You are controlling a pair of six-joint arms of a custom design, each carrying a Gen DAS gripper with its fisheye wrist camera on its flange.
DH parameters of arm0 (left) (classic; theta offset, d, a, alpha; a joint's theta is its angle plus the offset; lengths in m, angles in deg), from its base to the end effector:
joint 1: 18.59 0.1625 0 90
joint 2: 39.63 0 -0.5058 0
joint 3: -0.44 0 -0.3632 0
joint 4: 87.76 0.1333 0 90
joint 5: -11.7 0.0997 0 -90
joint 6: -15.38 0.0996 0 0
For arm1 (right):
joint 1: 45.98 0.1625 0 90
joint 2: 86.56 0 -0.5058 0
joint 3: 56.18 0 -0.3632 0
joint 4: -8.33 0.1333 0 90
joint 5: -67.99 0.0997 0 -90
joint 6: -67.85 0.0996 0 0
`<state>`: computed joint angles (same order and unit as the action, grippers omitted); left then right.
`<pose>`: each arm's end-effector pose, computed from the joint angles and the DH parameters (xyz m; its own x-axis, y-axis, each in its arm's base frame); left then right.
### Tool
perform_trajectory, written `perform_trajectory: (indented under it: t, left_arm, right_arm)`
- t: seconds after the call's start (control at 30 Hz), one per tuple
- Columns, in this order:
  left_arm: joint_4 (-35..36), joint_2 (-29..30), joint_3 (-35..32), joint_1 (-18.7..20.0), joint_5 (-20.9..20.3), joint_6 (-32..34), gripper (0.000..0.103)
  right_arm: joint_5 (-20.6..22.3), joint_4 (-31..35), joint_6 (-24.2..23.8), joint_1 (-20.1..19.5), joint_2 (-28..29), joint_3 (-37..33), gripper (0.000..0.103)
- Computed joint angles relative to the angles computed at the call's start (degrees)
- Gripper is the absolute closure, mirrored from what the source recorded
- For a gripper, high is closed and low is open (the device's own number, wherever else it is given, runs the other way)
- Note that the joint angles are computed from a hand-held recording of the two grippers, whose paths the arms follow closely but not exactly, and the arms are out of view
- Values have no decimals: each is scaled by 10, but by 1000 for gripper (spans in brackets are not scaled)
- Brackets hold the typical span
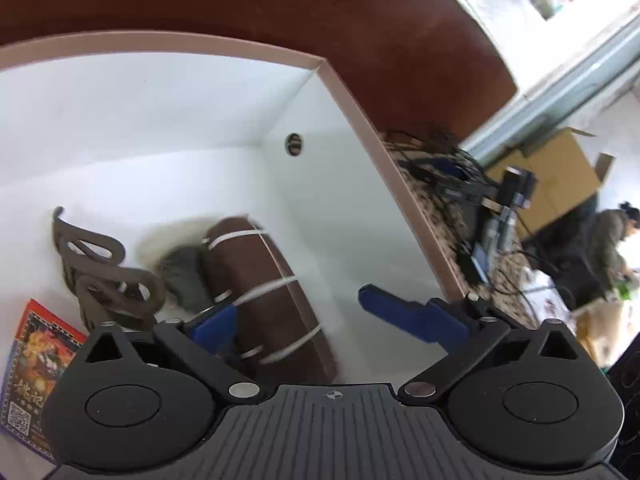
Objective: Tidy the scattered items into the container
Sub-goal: 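Lower the glasses case into the beige box and open both grippers, then move both tools back to the pile toward the red tape roll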
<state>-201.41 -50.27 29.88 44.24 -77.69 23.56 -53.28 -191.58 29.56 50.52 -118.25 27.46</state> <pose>-0.3137 -0.9054 0.0480 -0.8162 0.5773 -0.0225 0.5770 0.8126 -0.0822 0.1693 -0.7651 0.1815 -0.6684 -0.0594 0.7414 -0.6042 0.6247 -0.4947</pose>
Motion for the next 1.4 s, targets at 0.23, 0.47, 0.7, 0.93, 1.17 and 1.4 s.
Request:
perform_trajectory:
  t: [0.23, 0.47, 0.7, 0.93, 1.17, 1.4]
  left_arm:
    - [-165, -90, 193, -8, 20, 61, 0]
    - [-304, -180, 367, -12, 14, 74, 0]
    - [-465, -300, 579, 2, -5, 79, 0]
    - [-591, -407, 762, 38, 40, 94, 0]
    - [-620, -482, 841, 96, 75, 63, 0]
    - [-662, -518, 842, 144, 112, 41, 0]
  right_arm:
    - [-27, -104, -98, 26, 17, 16, 1]
    - [-40, -152, -131, 59, 13, 63, 1]
    - [-31, -294, -186, 108, 42, 139, 0]
    - [-31, -347, -137, 150, 111, 180, 0]
    - [-35, -276, 6, 192, 178, 175, 0]
    - [-10, -155, 47, 183, 188, 111, 1]
